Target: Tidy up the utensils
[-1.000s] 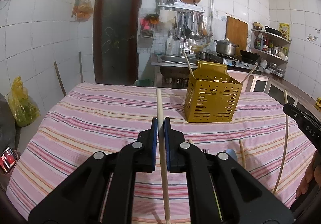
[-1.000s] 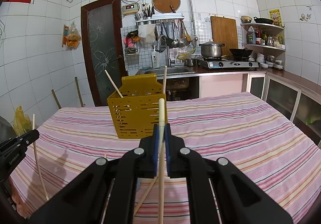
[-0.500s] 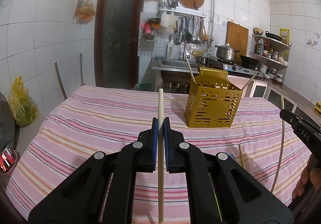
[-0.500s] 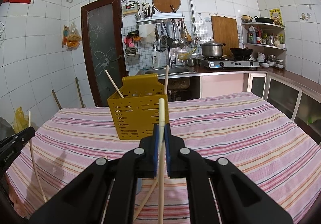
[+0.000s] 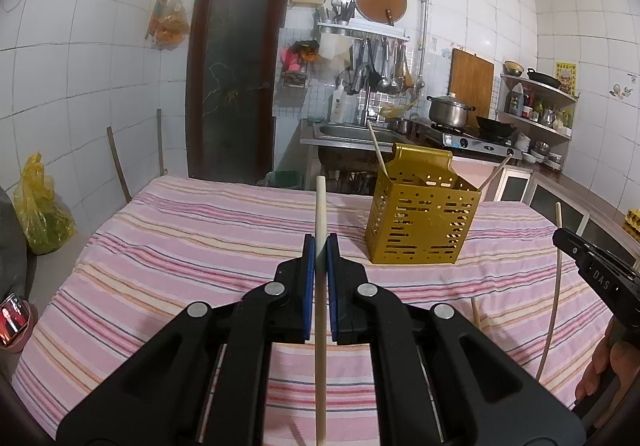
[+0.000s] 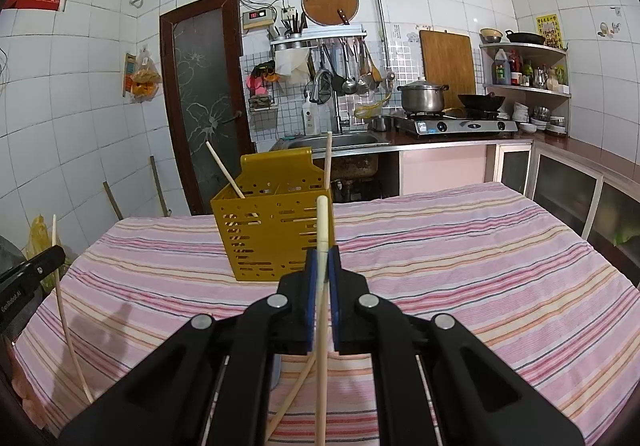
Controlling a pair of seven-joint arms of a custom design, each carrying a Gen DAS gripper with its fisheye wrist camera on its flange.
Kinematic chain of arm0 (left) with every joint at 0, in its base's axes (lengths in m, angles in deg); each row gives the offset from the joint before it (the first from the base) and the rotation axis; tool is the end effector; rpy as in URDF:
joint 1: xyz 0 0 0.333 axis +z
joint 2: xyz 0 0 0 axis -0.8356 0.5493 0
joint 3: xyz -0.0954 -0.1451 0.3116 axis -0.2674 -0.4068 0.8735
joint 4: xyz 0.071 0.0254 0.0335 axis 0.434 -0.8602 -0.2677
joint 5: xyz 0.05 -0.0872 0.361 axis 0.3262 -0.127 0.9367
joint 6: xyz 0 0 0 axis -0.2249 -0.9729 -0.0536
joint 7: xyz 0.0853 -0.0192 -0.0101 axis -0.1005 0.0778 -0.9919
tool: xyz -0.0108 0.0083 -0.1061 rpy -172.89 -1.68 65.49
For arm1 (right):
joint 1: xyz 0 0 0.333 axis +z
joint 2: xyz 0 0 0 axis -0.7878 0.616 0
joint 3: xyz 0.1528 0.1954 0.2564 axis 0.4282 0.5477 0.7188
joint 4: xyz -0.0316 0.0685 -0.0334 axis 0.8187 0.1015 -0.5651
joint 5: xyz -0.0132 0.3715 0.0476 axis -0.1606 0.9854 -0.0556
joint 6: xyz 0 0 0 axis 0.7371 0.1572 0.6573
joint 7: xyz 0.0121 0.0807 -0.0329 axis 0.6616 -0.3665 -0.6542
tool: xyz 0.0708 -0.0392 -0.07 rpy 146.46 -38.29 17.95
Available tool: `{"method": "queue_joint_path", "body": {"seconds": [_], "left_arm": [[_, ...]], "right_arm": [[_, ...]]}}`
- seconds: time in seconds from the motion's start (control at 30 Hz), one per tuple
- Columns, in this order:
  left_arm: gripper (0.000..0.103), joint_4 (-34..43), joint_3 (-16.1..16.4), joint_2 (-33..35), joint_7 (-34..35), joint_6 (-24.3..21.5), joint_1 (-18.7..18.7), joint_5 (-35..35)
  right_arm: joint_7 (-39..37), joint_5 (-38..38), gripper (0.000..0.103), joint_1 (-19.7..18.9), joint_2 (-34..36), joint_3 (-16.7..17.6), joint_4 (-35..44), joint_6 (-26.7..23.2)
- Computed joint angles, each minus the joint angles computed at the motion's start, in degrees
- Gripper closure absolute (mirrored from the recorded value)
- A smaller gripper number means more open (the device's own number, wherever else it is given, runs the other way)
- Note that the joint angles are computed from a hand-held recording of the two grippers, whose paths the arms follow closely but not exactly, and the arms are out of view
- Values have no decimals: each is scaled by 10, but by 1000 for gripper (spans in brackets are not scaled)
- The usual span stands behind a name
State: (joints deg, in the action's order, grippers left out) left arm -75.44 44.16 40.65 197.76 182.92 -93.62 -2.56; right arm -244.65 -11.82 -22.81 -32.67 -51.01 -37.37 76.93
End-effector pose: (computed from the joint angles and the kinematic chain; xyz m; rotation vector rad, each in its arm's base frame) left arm 0.5766 -0.2062 0.5489 -1.4411 1.6327 -1.1942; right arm 0.5461 0.3470 0.5439 -1.2432 1.6545 -1.0383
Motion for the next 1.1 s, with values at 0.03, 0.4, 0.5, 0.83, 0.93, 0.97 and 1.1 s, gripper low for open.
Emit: {"method": "queue_joint_path", "body": {"seconds": [0.03,0.4,0.5,0.83,0.93,0.97,1.1], "left_arm": [[99,1,-5,0,-4,0,6,5],[99,20,-36,8,-57,-7,51,77],[99,31,-41,15,-84,-12,62,103],[99,89,-32,40,-147,-22,61,186],[99,132,-30,52,-168,-32,63,214],[99,149,-43,57,-178,-37,75,227],[99,253,-76,98,-212,-59,105,272]], "right_arm": [[1,-1,97,1,0,0,0,-2],[-19,5,97,2,12,-8,28,-10],[-25,9,97,-1,16,-11,36,-7],[-36,1,97,-1,35,-27,87,1],[-50,2,97,-6,45,-34,124,11],[-59,6,97,-7,51,-37,141,15],[-89,14,97,-7,86,-56,222,32]]}}
